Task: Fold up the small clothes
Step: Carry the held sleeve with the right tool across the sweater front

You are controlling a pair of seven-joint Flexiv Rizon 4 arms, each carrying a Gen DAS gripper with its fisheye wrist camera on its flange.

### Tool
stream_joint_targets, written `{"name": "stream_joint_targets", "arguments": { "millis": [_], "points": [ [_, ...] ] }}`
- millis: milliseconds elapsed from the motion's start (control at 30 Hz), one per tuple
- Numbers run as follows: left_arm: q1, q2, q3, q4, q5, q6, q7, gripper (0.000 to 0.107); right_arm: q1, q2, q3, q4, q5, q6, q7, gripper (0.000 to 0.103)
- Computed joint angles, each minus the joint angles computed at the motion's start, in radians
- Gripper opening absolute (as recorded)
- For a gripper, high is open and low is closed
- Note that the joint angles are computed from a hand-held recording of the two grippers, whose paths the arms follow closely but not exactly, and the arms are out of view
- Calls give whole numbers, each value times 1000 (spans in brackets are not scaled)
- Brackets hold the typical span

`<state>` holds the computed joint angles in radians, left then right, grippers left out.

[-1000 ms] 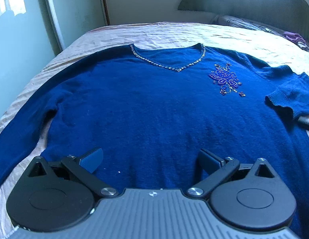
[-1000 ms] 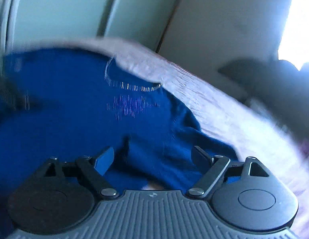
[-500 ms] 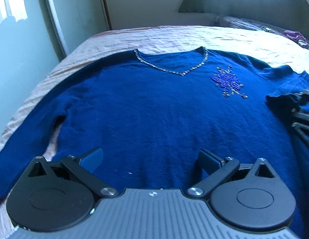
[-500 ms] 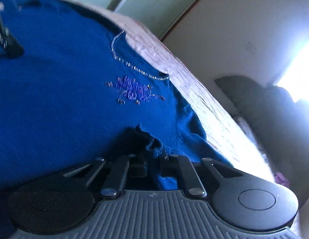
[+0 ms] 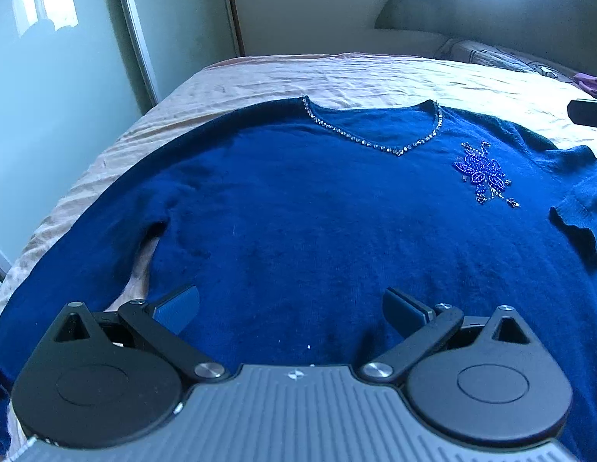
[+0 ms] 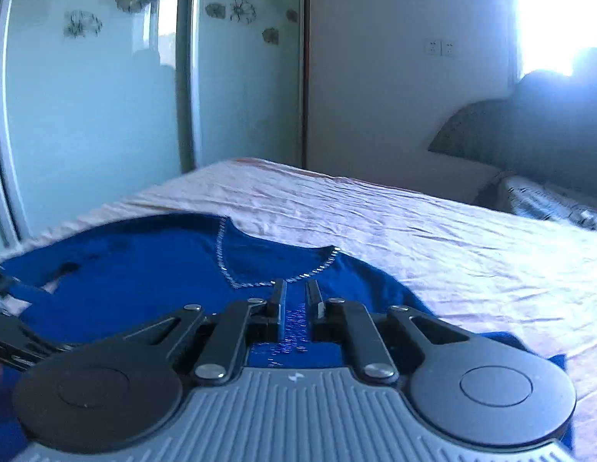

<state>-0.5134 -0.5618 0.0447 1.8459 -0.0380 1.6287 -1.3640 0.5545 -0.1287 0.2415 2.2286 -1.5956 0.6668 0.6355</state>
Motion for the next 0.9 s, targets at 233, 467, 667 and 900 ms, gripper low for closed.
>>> {"name": "stream_joint_targets", "arguments": {
  "millis": [233,467,667,900],
  "points": [
    [42,2,-47,18,-6,-1,25,103,69,33,57,81,63,-170,-79,91],
    [39,-6,-58,15,-11,-7,33,103,234,-146,78,-20,333,-422,-576,94],
    [20,-5,-37,16,-5,-8,32,102,271,-207,23,-63,362,-523,-564,103],
    [27,1,-40,17,-6,-14,31,102,224,-194,12,-50,349,-427,-502,5]
  ]
}}
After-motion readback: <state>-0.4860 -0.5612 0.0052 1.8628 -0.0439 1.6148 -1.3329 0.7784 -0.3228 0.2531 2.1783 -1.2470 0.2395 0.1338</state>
